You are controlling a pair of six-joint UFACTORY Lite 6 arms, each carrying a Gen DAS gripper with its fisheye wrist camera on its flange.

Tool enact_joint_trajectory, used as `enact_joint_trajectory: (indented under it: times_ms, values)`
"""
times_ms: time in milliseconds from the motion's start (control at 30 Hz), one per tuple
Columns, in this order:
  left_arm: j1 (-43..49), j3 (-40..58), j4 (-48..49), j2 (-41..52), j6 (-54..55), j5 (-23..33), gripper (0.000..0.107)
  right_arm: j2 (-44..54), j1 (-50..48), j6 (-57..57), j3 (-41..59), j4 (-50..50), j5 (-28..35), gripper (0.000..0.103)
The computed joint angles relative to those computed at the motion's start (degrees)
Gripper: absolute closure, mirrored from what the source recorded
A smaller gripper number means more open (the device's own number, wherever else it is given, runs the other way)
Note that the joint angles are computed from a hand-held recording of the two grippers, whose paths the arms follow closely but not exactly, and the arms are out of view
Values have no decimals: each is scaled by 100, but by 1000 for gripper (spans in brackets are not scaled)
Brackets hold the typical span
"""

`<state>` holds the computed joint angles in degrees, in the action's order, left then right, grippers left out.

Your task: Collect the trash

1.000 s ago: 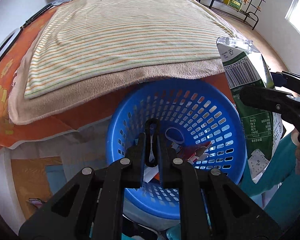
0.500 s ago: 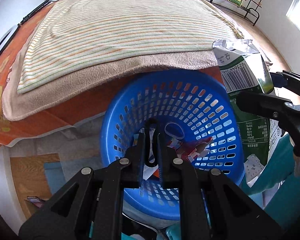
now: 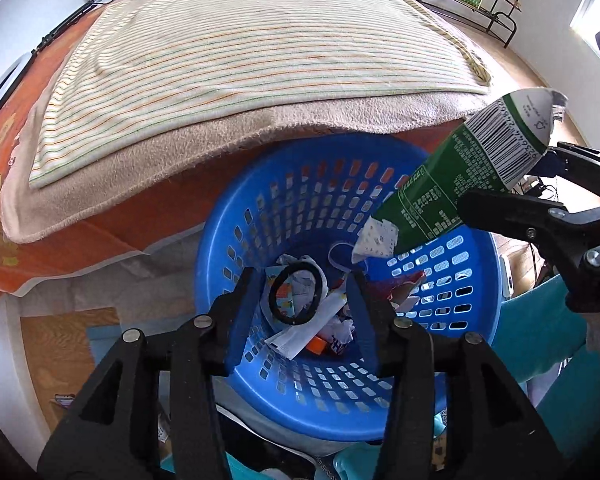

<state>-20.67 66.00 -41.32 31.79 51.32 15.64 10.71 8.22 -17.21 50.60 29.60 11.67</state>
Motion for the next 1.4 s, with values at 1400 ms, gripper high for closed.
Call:
enact_joint_trajectory:
  times_ms: [1400]
  values:
    - [-38,652,1377,-93,-1667,292,30,-20,-337,1498,458,-1463,465,10]
